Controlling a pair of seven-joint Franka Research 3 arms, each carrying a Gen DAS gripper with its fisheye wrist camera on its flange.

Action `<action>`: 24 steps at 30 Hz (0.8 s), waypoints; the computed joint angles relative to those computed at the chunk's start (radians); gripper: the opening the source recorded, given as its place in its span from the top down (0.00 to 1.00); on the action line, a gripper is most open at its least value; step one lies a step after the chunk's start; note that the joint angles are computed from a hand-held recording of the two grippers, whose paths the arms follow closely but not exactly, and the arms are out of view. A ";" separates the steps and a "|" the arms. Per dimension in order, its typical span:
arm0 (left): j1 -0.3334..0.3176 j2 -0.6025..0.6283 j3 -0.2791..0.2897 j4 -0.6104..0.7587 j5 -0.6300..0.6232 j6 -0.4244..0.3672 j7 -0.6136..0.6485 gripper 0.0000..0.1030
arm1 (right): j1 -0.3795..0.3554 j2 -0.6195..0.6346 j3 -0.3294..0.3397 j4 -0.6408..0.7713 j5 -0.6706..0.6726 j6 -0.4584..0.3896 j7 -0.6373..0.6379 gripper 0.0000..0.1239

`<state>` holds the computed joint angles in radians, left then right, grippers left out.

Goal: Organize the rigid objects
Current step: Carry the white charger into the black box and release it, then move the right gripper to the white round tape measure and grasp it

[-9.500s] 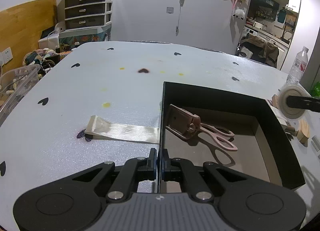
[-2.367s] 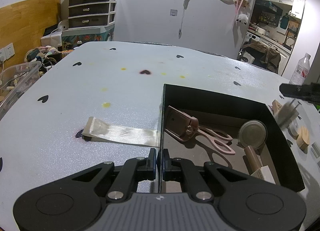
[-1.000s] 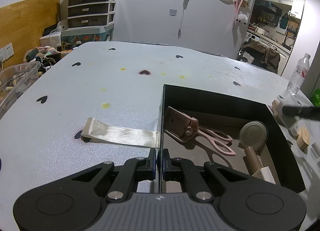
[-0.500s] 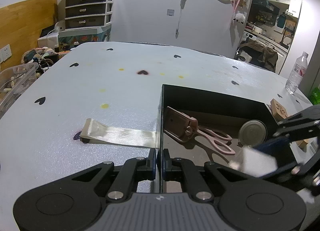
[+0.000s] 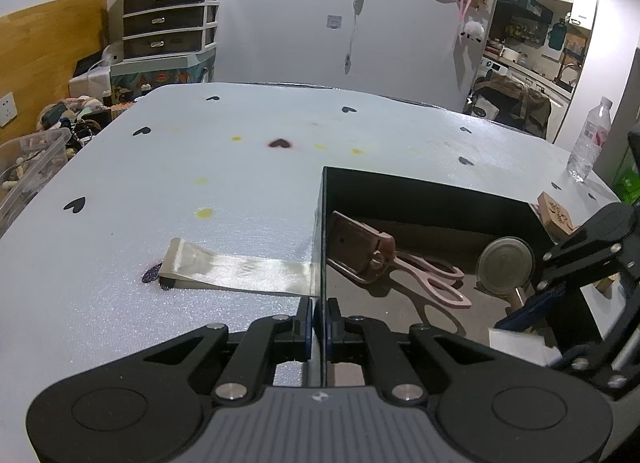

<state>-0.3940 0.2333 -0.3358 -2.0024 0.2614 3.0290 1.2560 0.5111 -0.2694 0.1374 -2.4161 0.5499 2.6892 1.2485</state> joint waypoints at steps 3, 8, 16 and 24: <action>0.003 0.000 -0.003 0.001 -0.004 -0.002 0.004 0.94 | 0.006 -0.022 -0.006 -0.009 0.019 0.019 -0.003 0.41; 0.002 0.000 -0.001 0.000 -0.004 -0.002 0.006 0.94 | 0.001 -0.043 -0.002 -0.021 0.004 0.033 0.032 0.40; -0.010 0.000 0.011 0.004 0.015 -0.010 -0.014 0.94 | 0.000 -0.070 0.008 -0.049 -0.027 0.074 0.078 0.28; -0.012 -0.003 0.014 0.003 0.024 -0.010 -0.024 0.94 | 0.020 -0.117 0.014 -0.093 -0.026 0.153 0.094 0.17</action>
<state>-0.4061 0.2308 -0.3215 -1.9991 0.2850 3.0188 1.2318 0.5312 -0.3861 0.1509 -2.5087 0.5239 2.8420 1.3421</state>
